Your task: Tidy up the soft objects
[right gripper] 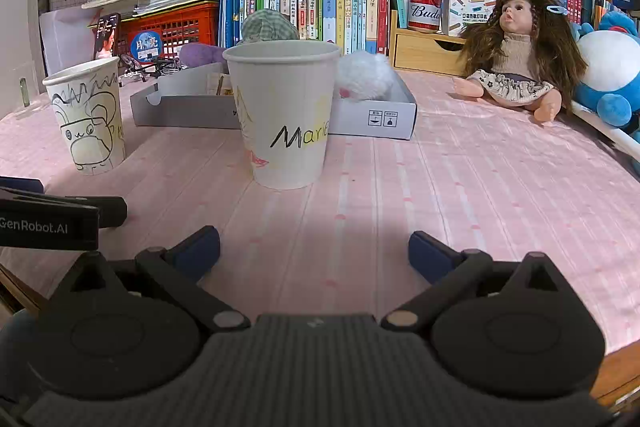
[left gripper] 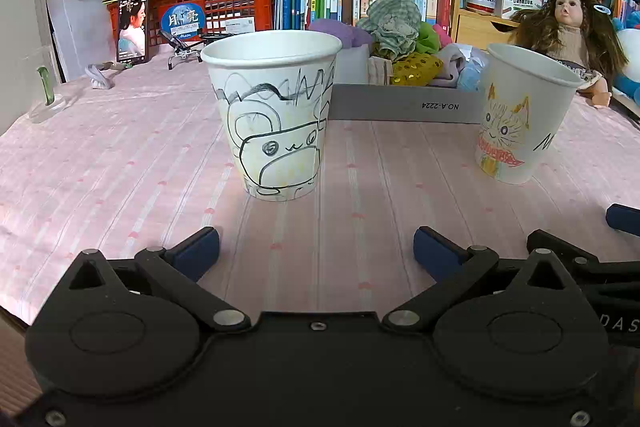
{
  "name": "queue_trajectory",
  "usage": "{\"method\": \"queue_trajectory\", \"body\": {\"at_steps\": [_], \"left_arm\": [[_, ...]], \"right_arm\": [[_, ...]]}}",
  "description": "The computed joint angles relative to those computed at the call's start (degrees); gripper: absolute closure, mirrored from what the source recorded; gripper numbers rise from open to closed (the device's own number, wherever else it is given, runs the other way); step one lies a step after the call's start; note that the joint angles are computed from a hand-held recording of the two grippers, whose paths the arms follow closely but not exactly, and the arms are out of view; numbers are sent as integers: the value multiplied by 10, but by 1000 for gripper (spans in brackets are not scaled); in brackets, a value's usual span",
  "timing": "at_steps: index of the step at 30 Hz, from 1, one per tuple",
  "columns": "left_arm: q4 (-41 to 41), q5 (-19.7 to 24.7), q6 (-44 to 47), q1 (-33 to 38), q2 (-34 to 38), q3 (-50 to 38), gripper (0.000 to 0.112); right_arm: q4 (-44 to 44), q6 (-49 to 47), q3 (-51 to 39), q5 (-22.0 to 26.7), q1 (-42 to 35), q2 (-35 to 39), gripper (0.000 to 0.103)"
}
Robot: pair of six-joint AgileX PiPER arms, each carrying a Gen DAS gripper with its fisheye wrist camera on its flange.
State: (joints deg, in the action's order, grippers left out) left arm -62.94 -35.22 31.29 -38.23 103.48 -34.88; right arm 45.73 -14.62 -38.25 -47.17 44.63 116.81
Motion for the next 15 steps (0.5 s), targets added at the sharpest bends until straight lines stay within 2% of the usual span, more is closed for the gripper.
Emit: {"method": "queue_trajectory", "body": {"at_steps": [15], "left_arm": [[1, -1, 2, 0, -1, -2, 9]], "right_arm": [[-1, 1, 0, 0, 0, 0, 0]]}}
